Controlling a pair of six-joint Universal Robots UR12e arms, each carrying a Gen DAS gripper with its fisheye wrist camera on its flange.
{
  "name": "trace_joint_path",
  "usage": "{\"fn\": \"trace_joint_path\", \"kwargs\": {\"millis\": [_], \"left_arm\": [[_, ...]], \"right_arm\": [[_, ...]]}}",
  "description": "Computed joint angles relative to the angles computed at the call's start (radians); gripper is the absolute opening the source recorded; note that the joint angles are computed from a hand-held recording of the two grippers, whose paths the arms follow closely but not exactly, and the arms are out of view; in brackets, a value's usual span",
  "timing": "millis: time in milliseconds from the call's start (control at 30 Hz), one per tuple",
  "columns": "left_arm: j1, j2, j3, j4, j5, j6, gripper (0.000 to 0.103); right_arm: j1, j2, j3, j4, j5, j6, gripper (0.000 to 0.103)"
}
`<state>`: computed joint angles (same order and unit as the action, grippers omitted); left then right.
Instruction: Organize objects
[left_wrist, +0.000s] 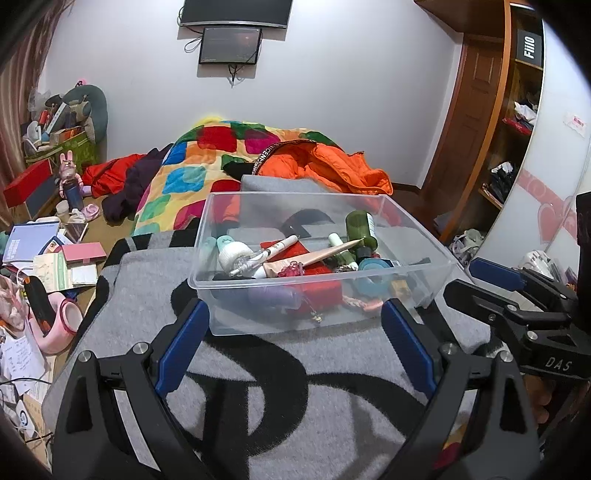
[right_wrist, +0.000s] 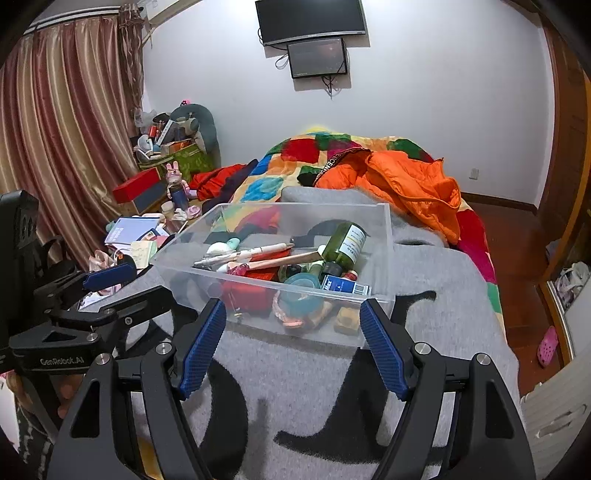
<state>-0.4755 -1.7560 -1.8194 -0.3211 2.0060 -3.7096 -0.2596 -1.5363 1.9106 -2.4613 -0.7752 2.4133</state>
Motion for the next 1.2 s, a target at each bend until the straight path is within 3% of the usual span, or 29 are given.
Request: {"fn": "trace_joint_path", "kwargs": {"millis": [1200], "left_arm": [[-0.004,0.0,-0.001,0.009,-0.004,0.005,0.095]], "right_arm": [[0.004,0.0,-0.002,0.058,-0.007,-0.019,0.073]]}}
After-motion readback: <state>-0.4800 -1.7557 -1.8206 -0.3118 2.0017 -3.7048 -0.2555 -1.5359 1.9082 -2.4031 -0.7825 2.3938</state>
